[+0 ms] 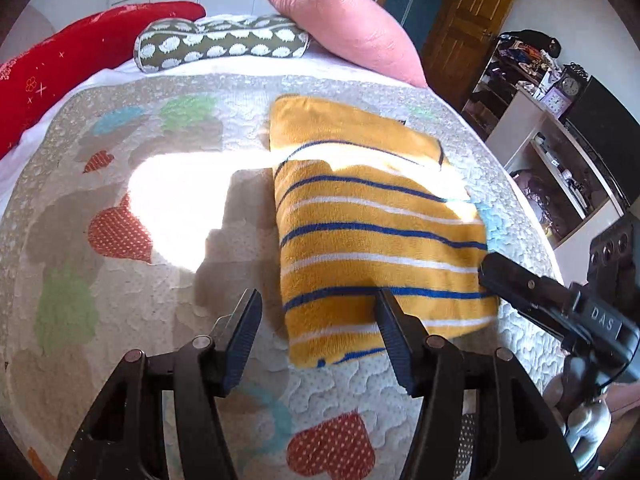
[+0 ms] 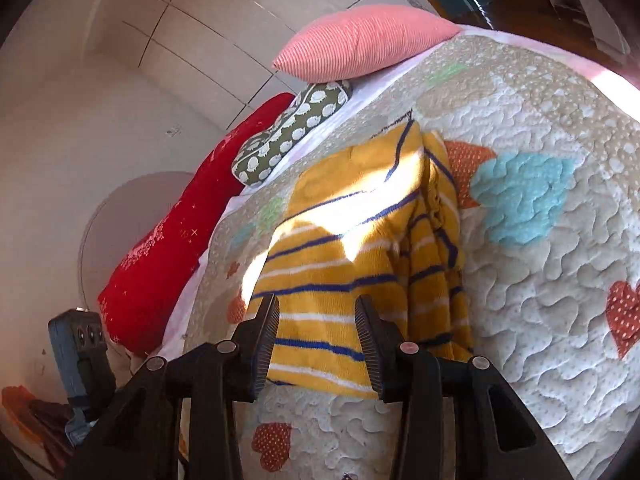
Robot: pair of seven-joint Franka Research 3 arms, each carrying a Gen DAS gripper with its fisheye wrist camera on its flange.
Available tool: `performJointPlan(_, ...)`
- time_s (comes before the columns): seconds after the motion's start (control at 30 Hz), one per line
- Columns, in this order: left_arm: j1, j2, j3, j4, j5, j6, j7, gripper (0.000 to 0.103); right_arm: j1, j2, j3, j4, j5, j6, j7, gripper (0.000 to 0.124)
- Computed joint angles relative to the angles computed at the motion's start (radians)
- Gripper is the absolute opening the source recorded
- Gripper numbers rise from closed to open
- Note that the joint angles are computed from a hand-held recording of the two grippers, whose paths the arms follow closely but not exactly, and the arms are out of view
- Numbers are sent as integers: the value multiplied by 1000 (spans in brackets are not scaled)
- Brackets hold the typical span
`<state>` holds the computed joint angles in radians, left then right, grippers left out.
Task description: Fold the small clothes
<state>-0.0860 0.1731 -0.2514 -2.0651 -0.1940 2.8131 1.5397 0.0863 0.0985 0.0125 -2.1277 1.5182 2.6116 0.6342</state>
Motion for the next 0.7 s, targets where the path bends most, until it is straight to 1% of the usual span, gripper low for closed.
performJointPlan(0.03,-6,35,3,35,16,-48,-10,58,4,15,-1,-2,-33,31,41,42)
performJointPlan(0.07,-8,62,0,60,25,-97,-10,58,-3,14,-4,-17,-23,30,42,40)
performJointPlan(0.1,-8,76,-5,67,26,-122,-3,58,-15,9,-8,-29,16,8,16,39)
performJointPlan(0.13,-15,66,-2,41,42,-91,-13,58,-23,0,-12,-38,36,-8,2,39)
performJointPlan(0.17,-20,50,2,22,61,-76,-23,58,-25,-14,-15,-50,29,-2,5,39)
performJointPlan(0.2,-14,33,-3,14,55,-92,-14,58,-18,-30,-14,-62,3,40,16,40)
performJointPlan(0.23,1,11,-15,-2,15,-97,17,58,-16,-43,-15,-70,-5,59,3,40)
performJointPlan(0.27,12,-15,-25,-26,-31,-83,54,58,-17,-55,-19,-78,-12,63,-4,42)
performJointPlan(0.3,11,-40,-21,-50,-47,-61,69,58,-18,-69,-24,-89,-17,61,-9,46)
performJointPlan(0.37,-8,-81,8,-93,-1,-17,32,58,-25,-91,-38,-109,-10,30,-32,54)
performJointPlan(0.4,-19,-96,26,-109,55,2,-12,58,-27,-100,-43,-119,-4,20,-40,58)
performJointPlan(0.5,-45,-130,72,-140,290,26,-198,61,-30,-105,-53,-131,10,10,-37,61)
performJointPlan(0.57,-53,-150,93,-154,521,31,-378,61,-35,-106,-58,-140,11,4,-23,62)
performJointPlan(0.63,-51,-165,101,-157,762,20,-557,61,-33,-91,-55,-130,4,15,-3,62)
performJointPlan(0.67,-49,-171,99,-156,859,12,-630,61,-33,-89,-55,-130,7,16,-2,62)
performJointPlan(0.7,-46,-175,96,-156,924,8,-675,61,-34,-88,-54,-131,7,16,1,62)
